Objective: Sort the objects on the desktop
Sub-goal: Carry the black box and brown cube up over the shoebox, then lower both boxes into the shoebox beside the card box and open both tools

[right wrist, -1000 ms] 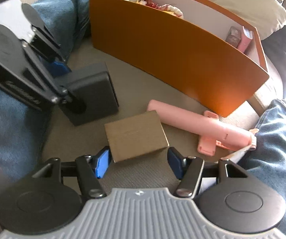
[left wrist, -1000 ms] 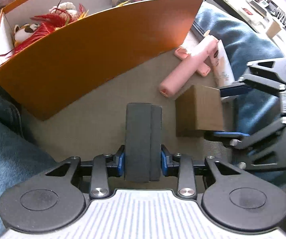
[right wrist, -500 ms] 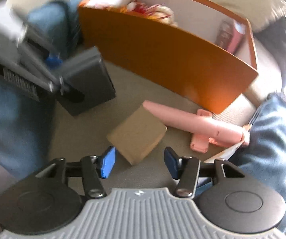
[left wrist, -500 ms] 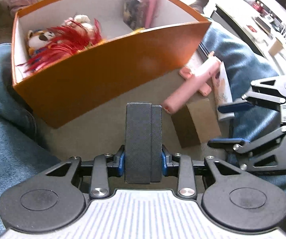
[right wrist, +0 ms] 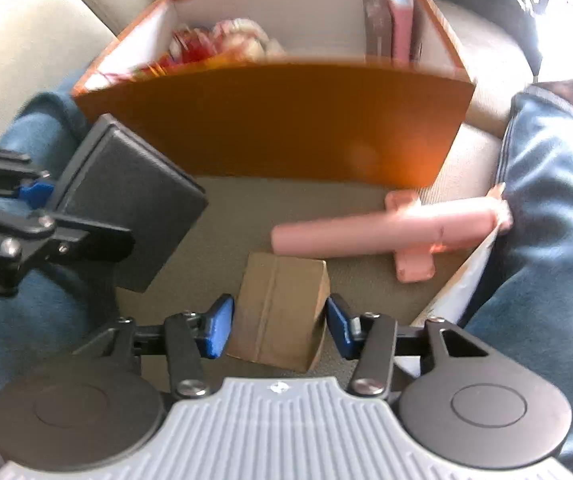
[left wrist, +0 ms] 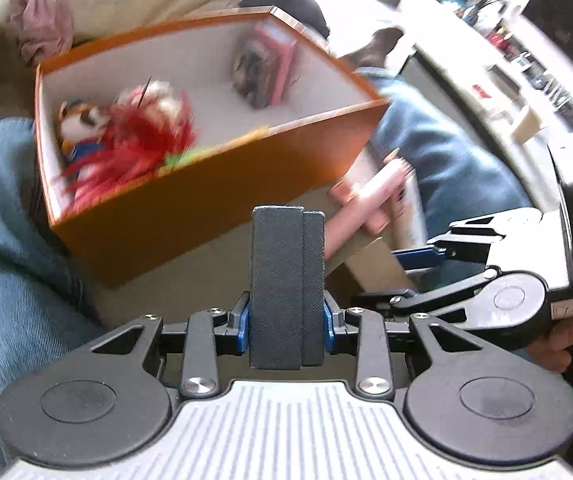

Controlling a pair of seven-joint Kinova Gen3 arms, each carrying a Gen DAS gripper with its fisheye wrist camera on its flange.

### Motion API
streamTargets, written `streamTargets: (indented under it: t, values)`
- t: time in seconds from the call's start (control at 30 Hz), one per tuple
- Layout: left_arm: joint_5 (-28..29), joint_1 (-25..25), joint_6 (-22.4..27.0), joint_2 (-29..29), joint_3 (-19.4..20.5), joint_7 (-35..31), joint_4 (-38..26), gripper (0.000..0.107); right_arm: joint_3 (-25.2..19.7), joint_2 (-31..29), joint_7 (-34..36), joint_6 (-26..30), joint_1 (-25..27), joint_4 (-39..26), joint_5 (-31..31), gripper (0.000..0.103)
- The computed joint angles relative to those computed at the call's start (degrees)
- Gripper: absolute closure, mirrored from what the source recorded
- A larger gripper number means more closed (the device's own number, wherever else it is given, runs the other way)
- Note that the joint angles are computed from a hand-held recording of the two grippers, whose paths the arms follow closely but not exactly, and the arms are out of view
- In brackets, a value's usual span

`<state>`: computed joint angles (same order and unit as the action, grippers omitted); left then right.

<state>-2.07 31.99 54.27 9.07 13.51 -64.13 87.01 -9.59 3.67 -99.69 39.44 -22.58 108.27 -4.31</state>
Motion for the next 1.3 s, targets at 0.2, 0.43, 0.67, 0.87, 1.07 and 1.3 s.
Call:
streamTargets:
  t: [0.2,0.43,0.67,0.87,1.07,1.3]
  values:
    - [3.48,-2.96,-2.01,-0.67,-0.46,-5.11,-4.49,0.07,1.44,-6.75,7.32,-1.9,1.84,-1.27,-5.57,0.051]
    - [0.58,-3.74,-2.77,6.0,-3.36,-0.48,-13.65,0.07,3.02,-3.94,11.64,-9.06,3.98,-6.19,-8.3,0.05]
    - [0.01,-3.99,0.85,17.49,-6.31,3.14,-24.25,0.07,2.08,9.66,14.89,-8.42,6.07,-16.1,-6.82,0.051]
    - [1.56,-5.53,1.35,21.42,-7.23,3.16,-26.96,0.07,1.26,18.4,17.56,-5.66,6.08,-23.91,-5.15,0.051]
    - [2.47,-6.74,1.99,23.65,-7.73,3.7,-28.85,0.07,2.45,22.9,18.77,-7.52,3.48,-27.39,-0.08,0.05]
    - [2.02,-5.87,2.19,25.43,-8.25,4.08,-30.38,0.07,4.06,22.53,18.9,-13.17,1.35,-24.85,6.39,0.045]
